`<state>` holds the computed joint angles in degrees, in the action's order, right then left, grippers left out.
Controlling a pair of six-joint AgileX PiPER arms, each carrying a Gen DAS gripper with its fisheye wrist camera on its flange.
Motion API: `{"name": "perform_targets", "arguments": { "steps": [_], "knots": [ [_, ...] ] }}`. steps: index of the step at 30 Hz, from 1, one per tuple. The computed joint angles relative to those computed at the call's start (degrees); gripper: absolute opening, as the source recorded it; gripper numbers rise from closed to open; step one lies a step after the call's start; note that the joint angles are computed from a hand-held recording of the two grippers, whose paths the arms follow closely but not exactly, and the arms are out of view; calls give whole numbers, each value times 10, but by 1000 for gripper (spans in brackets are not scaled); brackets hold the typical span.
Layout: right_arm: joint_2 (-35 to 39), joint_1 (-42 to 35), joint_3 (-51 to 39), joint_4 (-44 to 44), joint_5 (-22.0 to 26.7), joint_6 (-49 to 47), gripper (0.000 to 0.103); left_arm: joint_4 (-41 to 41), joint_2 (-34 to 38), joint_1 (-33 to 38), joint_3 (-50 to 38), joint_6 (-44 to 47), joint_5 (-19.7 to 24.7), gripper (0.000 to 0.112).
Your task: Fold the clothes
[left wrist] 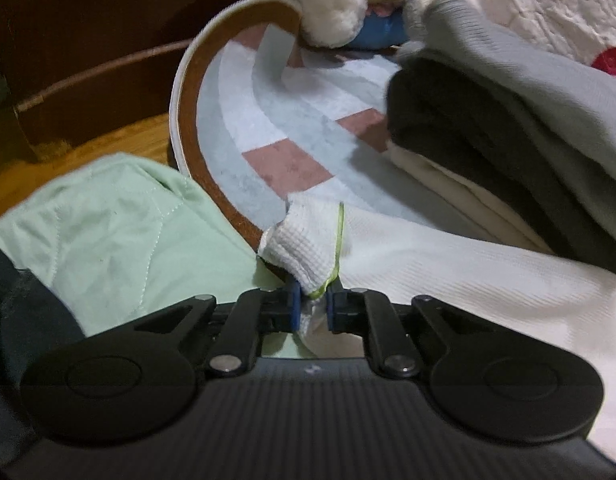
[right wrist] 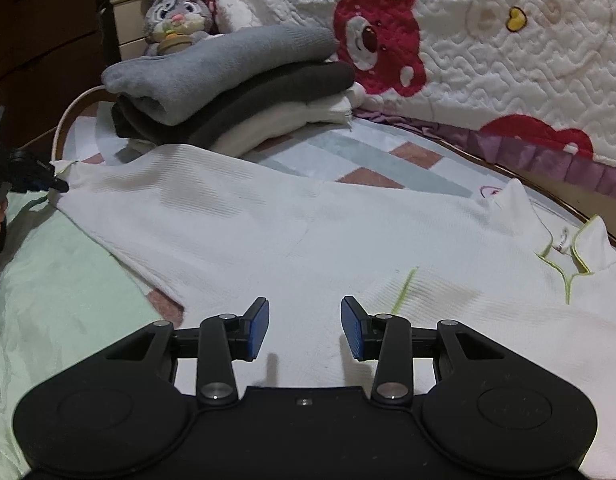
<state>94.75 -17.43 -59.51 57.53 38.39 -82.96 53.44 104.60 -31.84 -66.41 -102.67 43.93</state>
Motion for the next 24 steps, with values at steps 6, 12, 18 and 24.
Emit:
{"name": "perform_targets", "arguments": {
  "steps": [6,12,18,24],
  "knots": [
    [7,-7,1,22,41,28,47,15,-14,-133,-82,47,74,11],
    [41,-46,-20,18,75,86,47,0,41,-235,-229,32,38,11],
    [137,-160,-83,93,219,243,47,-97,188,-260,-397,55,-96,11],
    [150,-203,-105,98,272,284,47,-177,254,-275,-429,106,-111,12]
  ]
}}
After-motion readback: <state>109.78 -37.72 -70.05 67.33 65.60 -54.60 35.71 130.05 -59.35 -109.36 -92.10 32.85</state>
